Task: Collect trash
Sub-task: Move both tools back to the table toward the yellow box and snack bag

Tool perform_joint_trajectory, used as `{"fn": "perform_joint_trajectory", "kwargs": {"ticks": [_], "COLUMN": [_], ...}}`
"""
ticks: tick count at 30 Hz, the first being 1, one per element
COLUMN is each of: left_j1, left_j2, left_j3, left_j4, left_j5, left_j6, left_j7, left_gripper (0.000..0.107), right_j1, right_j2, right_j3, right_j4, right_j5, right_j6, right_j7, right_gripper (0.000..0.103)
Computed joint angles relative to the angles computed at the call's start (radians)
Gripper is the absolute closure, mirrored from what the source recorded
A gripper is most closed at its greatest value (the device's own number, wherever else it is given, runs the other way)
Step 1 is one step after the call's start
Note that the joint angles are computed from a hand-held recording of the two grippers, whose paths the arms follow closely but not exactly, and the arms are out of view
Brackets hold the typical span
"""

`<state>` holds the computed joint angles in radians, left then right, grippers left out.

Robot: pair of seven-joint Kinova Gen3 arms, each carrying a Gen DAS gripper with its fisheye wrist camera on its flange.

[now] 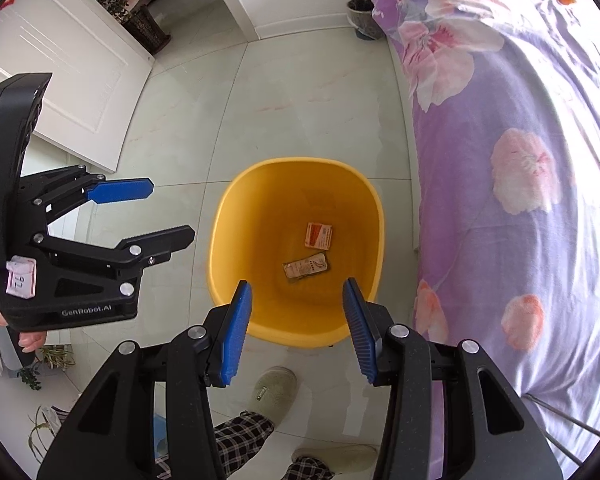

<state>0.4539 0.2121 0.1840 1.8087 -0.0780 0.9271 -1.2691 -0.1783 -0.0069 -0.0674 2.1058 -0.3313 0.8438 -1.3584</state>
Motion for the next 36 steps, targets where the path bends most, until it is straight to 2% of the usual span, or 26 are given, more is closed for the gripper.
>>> {"fn": "perform_joint_trajectory", "kwargs": {"ticks": [4, 12, 21, 24, 31, 36], "left_j1": [0.014, 0.048, 0.091, 0.106, 0.181, 0.258], "left_j2": [-0.048, -0.173, -0.250, -0.252, -0.215, -0.164], "left_j3": [0.006, 0.055, 0.137, 0.153, 0.199, 0.215], "left_j4": [-0.040, -0.142, -0.268, -0.314, -0.408, -0.476], "left_j5": [-0.021, -0.060, -0.065, -0.047, -0.046, -0.041], "left_j6": [0.071, 0.231, 0.358, 0.370, 0.360, 0.345], "left_j7": [0.025, 0.076, 0.082, 0.072, 0.016, -0.044], "left_gripper": [0.040, 0.040, 0.040, 0.040, 0.040, 0.040], "right_j1": [-0.004, -0.018, 0.050, 0.083, 0.172, 0.241], "right_j2": [-0.095, -0.332, -0.579, -0.640, -0.754, -0.826], "right_j3": [-0.003, -0.048, -0.100, -0.123, -0.136, -0.095], "right_j4": [-0.026, -0.134, -0.273, -0.330, -0.403, -0.436], "right_j5": [0.036, 0.137, 0.220, 0.248, 0.326, 0.384], "right_j6": [0.083, 0.301, 0.581, 0.676, 0.830, 0.931], "right_j7": [-0.060, -0.296, -0.512, -0.565, -0.623, -0.636], "right_gripper": [0.054, 0.054, 0.054, 0.054, 0.054, 0.054]}}
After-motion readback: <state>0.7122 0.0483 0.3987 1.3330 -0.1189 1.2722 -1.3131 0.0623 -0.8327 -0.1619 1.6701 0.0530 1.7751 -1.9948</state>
